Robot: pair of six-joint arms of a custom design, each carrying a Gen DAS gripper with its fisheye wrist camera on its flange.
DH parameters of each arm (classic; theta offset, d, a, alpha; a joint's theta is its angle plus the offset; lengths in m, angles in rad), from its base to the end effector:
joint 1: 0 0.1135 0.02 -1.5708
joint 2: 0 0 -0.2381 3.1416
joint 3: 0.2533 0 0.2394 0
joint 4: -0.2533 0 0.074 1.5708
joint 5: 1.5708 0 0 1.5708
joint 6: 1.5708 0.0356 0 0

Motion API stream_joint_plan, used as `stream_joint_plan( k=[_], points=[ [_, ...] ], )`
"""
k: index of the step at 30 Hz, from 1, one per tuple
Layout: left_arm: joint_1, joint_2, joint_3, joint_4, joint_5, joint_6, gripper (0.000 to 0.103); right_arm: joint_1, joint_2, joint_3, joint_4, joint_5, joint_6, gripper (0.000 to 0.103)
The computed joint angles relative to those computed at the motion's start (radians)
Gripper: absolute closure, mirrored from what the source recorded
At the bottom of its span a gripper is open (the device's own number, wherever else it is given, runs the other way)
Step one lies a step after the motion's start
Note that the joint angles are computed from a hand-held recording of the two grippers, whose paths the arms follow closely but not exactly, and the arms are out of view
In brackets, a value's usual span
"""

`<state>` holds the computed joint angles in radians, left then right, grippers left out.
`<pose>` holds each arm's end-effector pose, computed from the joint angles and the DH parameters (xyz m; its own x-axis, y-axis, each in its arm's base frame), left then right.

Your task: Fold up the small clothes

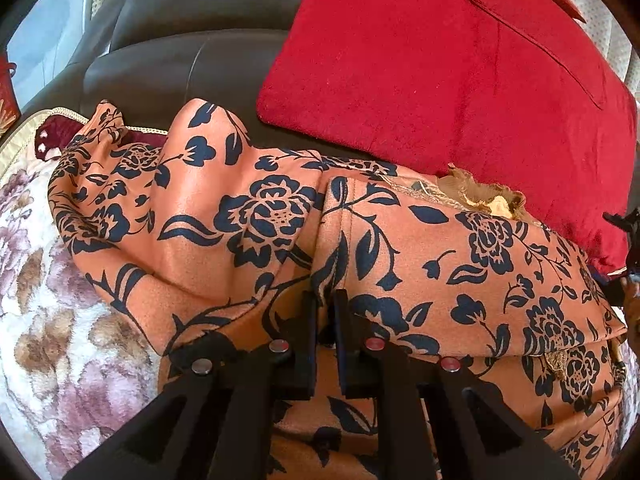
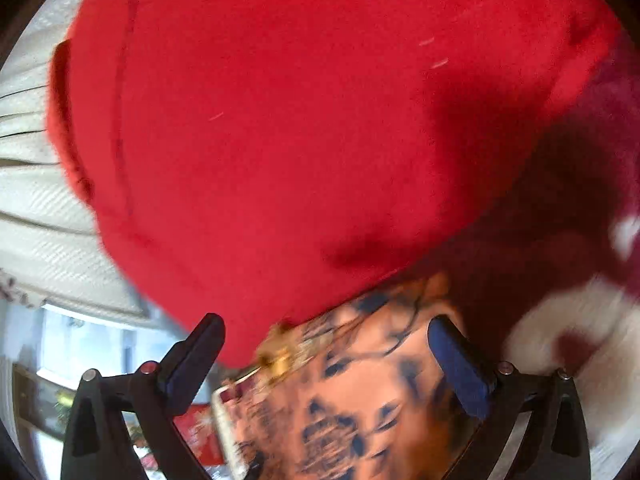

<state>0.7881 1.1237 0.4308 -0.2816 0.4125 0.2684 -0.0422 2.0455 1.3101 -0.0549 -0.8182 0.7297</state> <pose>0.1466 0.1272 0.1381 -0.6928 -0.3520 -0.6294 -0.3185 0.9324 -0.1709 0.4109 0.0087 0.1444 -0.8520 0.4921 -0.1787 0.1123 0.5052 0.8557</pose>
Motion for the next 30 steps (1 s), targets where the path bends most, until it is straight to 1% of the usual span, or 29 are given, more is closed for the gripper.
stream_joint_plan(
  k=[2,3,4,5,6,7,8,9,10,11,12,13,14,15,16,17,18,19,20,21,22,23,24,25,26,27,28,29,30],
  points=[
    [0.000,0.002,0.002,0.001,0.003,-0.003,0.093,0.002,-0.057,-0.064,0.063,0.019,0.039,0.001],
    [0.002,0.000,-0.004,0.008,0.004,-0.002,0.093,0.005,-0.083,-0.082,0.064,0.018,0.025,0.001],
    [0.002,-0.001,-0.005,0.008,0.003,-0.001,0.093,0.022,-0.146,-0.120,0.064,0.032,0.006,0.000],
    [0.002,-0.004,-0.004,0.005,0.003,-0.001,0.093,0.036,-0.190,-0.156,0.089,0.021,-0.001,0.000],
    [0.003,-0.003,-0.005,0.006,0.005,-0.001,0.093,0.053,-0.224,-0.188,0.121,-0.013,-0.006,0.000],
    [0.002,-0.003,-0.004,0.004,0.004,-0.002,0.093,0.069,-0.236,-0.197,0.127,-0.047,-0.020,0.000],
    [0.003,-0.004,-0.005,0.006,0.004,-0.001,0.093,0.093,-0.231,-0.177,0.061,-0.050,-0.082,0.000],
    [0.002,-0.003,-0.003,0.004,0.004,-0.002,0.093,0.114,-0.218,-0.142,-0.043,0.004,-0.150,0.000],
    [0.002,-0.001,-0.002,0.004,0.006,-0.003,0.093,0.134,-0.198,-0.118,-0.157,0.129,-0.192,0.000],
    [0.002,0.001,0.000,0.003,0.008,-0.005,0.092,0.136,-0.207,-0.144,-0.171,0.195,-0.160,0.003],
    [0.004,0.003,0.002,0.002,0.012,-0.006,0.093,0.132,-0.260,-0.221,-0.121,0.221,-0.126,0.005],
    [0.010,0.007,0.003,0.001,0.021,-0.004,0.093,0.138,-0.337,-0.296,-0.078,0.239,-0.117,0.004],
    [0.013,0.011,0.006,0.001,0.025,-0.003,0.093,0.155,-0.454,-0.390,-0.046,0.258,-0.113,0.002],
    [0.013,0.012,0.005,0.003,0.023,-0.002,0.092,0.174,-0.534,-0.451,-0.024,0.250,-0.104,0.002],
    [0.008,0.007,0.001,0.007,0.016,-0.003,0.092,0.199,-0.600,-0.500,-0.019,0.229,-0.113,0.002],
    [0.005,0.001,-0.002,0.007,0.011,-0.004,0.092,0.236,-0.652,-0.529,-0.047,0.245,-0.151,0.002],
    [0.003,0.001,-0.002,0.007,0.011,-0.005,0.092,0.269,-0.670,-0.542,-0.071,0.299,-0.194,0.002],
    [0.004,0.004,0.000,0.006,0.014,-0.005,0.092,0.303,-0.642,-0.519,-0.134,0.375,-0.250,0.003],
    [0.005,0.006,0.002,0.004,0.017,-0.005,0.092,0.323,-0.594,-0.512,-0.159,0.437,-0.241,0.006],
    [0.004,0.007,0.003,0.002,0.017,-0.004,0.092,0.335,-0.597,-0.509,-0.167,0.469,-0.215,0.009],
    [0.005,0.010,0.011,-0.010,0.021,-0.002,0.093,0.394,-0.650,-0.467,-0.253,0.576,-0.178,0.009],
    [0.005,0.011,0.027,-0.035,0.028,0.004,0.091,0.448,-0.697,-0.448,-0.291,0.629,-0.171,0.007],
    [0.006,0.009,0.043,-0.061,0.029,0.011,0.089,0.511,-0.729,-0.431,-0.299,0.669,-0.177,0.007],
    [0.006,0.005,0.067,-0.110,0.031,0.030,0.080,0.620,-0.789,-0.421,-0.317,0.756,-0.202,0.007],
    [0.004,-0.004,0.086,-0.157,0.028,0.044,0.065,0.690,-0.808,-0.420,-0.321,0.826,-0.215,0.004],
    [0.011,-0.020,0.110,-0.223,0.036,0.066,0.054,0.760,-0.818,-0.420,-0.324,0.897,-0.215,0.003],
    [0.039,-0.054,0.132,-0.303,0.067,0.105,0.035,0.866,-0.827,-0.442,-0.318,1.009,-0.212,0.002],
    [0.075,-0.092,0.144,-0.360,0.096,0.141,0.022,0.921,-0.838,-0.480,-0.311,1.082,-0.214,0.002],
    [0.134,-0.133,0.159,-0.421,0.134,0.191,0.020,1.004,-0.816,-0.510,-0.303,1.177,-0.183,0.002]
  ],
)
